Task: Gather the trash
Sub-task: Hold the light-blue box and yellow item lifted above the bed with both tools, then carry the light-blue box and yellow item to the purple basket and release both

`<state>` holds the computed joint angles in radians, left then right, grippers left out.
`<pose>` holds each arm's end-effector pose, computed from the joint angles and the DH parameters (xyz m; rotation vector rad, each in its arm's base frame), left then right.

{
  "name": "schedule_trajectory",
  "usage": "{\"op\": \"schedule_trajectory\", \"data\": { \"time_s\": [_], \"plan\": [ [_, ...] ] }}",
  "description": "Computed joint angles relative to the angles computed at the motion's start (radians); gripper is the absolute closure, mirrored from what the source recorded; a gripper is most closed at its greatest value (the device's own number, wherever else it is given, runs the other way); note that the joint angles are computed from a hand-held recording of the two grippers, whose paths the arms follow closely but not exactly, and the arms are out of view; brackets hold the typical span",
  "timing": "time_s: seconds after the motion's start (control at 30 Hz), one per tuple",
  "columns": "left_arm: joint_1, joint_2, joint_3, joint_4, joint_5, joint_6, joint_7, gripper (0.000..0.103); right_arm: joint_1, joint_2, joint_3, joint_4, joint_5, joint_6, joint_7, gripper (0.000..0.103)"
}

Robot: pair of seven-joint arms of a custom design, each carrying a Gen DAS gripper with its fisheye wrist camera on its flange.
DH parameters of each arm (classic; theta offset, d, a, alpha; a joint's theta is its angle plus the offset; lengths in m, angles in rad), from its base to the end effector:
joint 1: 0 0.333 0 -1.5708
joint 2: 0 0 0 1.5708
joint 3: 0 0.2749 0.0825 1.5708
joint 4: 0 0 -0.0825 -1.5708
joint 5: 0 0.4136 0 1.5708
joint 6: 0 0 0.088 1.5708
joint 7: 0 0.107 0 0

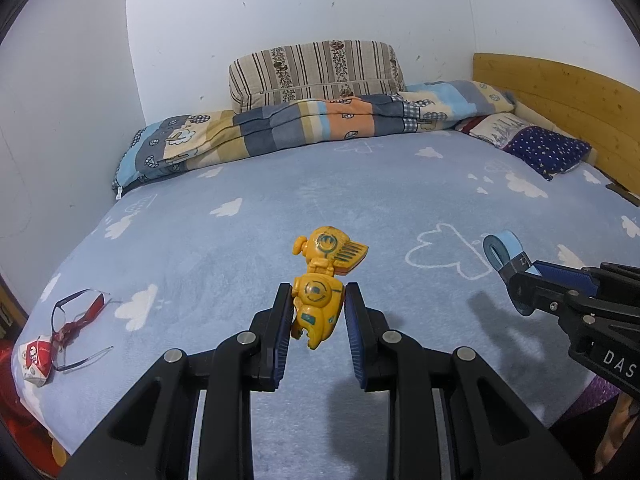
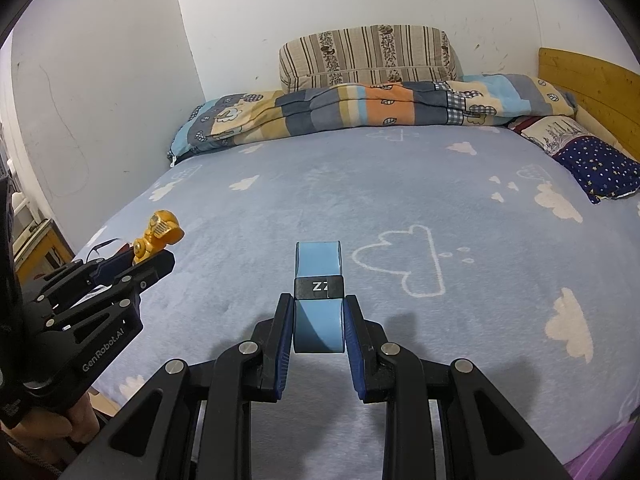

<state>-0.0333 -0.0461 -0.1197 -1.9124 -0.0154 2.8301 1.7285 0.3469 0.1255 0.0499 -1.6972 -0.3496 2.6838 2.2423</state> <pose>0.6202 -0.0961 0.5809 -1.3770 1.8698 -0.8620 0.6194 0.2694 0.5676 -1.6113 1.6672 -0.5923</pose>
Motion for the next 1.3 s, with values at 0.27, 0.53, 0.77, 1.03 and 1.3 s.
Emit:
{"op": "schedule_trajectory", "data": {
  "time_s": [0.27, 0.53, 0.77, 1.03, 1.3],
  "plan": [
    [-0.001, 0.001, 0.0, 0.002, -0.004, -0.002, 0.003, 0.078, 0.0, 0.0, 0.0, 0.0, 0.001, 0.0, -0.001, 0.077],
    [-0.026, -0.001, 0.018, 0.022, -0.361, -0.082, 0.292, 0.078, -0.002, -0.017, -0.003, -0.018, -0.008, 0.012, 0.027, 0.077],
    [-0.055, -0.061, 0.034, 0.015, -0.659, -0.223, 0.556, 0.078, -0.029, -0.144, 0.012, -0.146, 0.032, 0.064, 0.072, 0.077],
    [-0.108, -0.133, 0.036, 0.018, -0.812, -0.435, 0.643, 0.078, -0.148, -0.49, 0.081, -0.44, -0.034, 0.084, 0.211, 0.077],
    [-0.19, -0.164, -0.002, 0.046, -0.826, -0.561, 0.675, 0.078, -0.275, -0.886, 0.144, -0.723, 0.001, -0.04, 0.306, 0.077]
  ]
}}
